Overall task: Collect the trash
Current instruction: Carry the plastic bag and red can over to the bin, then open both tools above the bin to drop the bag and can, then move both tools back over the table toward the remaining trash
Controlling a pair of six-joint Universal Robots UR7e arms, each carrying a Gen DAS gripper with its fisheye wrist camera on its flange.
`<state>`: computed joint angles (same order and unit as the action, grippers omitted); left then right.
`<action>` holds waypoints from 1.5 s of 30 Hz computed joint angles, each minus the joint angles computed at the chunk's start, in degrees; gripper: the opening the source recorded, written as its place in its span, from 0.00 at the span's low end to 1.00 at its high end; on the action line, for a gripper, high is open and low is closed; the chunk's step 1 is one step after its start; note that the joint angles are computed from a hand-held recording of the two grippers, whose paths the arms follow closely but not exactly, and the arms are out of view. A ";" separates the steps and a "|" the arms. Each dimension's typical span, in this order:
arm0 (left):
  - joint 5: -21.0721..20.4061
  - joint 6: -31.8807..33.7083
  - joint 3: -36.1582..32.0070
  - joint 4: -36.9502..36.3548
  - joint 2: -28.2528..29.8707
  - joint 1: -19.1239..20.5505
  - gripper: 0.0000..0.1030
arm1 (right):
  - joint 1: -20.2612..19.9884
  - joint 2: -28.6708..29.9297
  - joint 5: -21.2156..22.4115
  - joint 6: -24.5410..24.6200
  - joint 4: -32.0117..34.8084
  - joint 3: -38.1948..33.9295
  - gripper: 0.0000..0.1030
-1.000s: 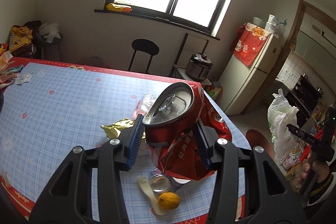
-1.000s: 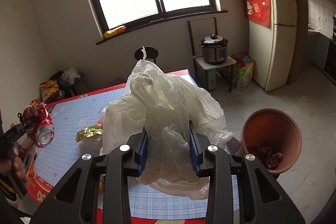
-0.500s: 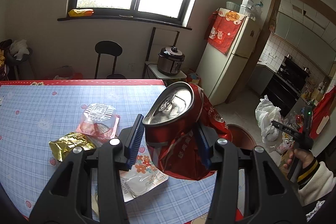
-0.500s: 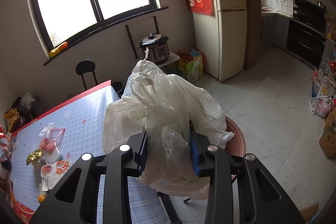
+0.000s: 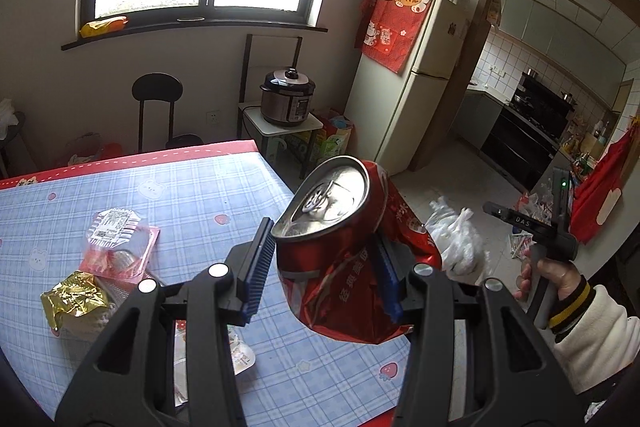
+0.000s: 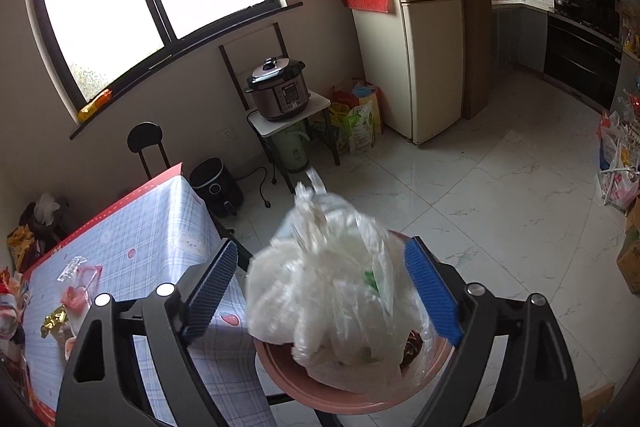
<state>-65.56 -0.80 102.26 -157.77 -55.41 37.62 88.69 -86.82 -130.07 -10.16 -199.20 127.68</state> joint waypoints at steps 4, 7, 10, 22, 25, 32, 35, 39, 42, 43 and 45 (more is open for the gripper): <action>-2.33 1.46 -2.66 0.69 3.56 -0.57 0.47 | 0.81 -2.45 -0.66 -1.77 -0.73 0.69 0.95; -4.60 2.45 -4.49 1.15 6.37 -1.07 0.47 | 1.84 -4.32 -2.55 -2.52 -0.93 1.67 0.95; -6.87 3.98 -5.99 1.06 9.18 -1.48 0.47 | 2.75 -6.59 -4.34 -2.13 -1.20 3.73 0.95; -14.54 9.64 -17.84 0.07 23.60 -4.91 0.72 | 7.84 -15.37 -15.88 0.47 1.95 11.34 0.95; -15.42 11.73 -18.14 -4.63 24.08 -6.44 0.89 | 8.73 -16.78 -17.53 0.66 1.38 12.02 0.95; -8.44 10.65 -14.40 -6.58 19.87 -7.38 0.94 | 11.06 -15.97 -19.37 -1.48 -1.01 10.81 0.95; -4.10 9.64 -10.49 -7.74 16.13 -6.94 0.95 | 12.22 -13.97 -19.74 -4.42 -3.86 9.57 0.95; 2.08 8.20 -5.07 -9.00 9.84 -5.62 0.95 | 13.35 -11.91 -17.93 -5.83 -4.79 8.09 0.95; 7.23 6.56 -0.28 -10.41 4.15 -4.50 0.95 | 14.40 -9.18 -16.60 -6.32 -4.55 6.89 0.95; 9.11 5.88 1.42 -10.68 2.04 -4.08 0.95 | 14.68 -8.08 -16.02 -6.25 -4.46 6.54 0.95; 12.88 4.53 4.32 -10.30 -2.14 -3.19 0.95 | 15.50 -5.37 -15.00 -5.53 -3.98 5.50 0.95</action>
